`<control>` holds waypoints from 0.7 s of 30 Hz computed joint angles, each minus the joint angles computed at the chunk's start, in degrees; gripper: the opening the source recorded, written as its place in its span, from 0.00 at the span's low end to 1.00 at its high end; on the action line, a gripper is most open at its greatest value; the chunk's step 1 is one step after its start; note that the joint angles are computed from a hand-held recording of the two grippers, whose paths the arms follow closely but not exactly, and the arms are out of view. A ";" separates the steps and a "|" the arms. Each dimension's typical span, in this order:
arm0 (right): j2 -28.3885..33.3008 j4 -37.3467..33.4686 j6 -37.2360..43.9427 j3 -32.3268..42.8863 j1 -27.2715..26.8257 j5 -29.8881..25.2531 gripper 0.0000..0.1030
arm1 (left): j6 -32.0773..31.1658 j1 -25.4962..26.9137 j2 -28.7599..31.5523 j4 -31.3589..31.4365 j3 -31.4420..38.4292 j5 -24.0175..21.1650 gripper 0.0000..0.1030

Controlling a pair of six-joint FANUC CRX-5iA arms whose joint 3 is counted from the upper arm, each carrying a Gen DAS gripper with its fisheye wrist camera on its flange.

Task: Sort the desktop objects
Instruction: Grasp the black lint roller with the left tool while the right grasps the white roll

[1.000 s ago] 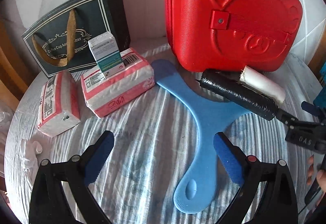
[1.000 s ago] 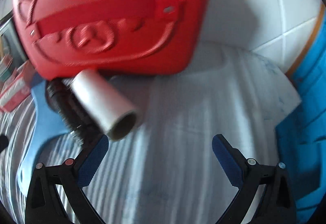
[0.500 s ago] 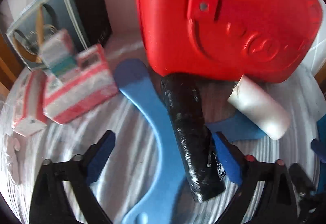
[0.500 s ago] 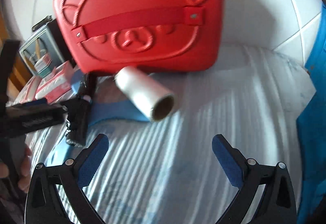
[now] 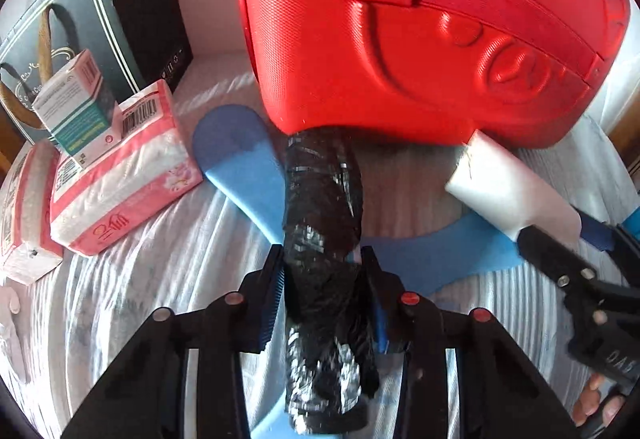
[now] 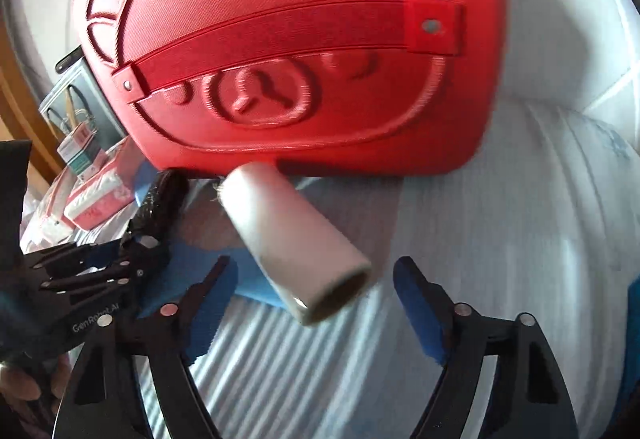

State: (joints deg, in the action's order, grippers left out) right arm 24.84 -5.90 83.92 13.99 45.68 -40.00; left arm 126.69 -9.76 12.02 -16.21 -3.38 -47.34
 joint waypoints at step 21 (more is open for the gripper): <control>-0.87 3.17 -2.24 -1.91 4.22 0.95 0.44 | 5.94 -3.59 -3.71 -5.42 -3.21 0.62 0.33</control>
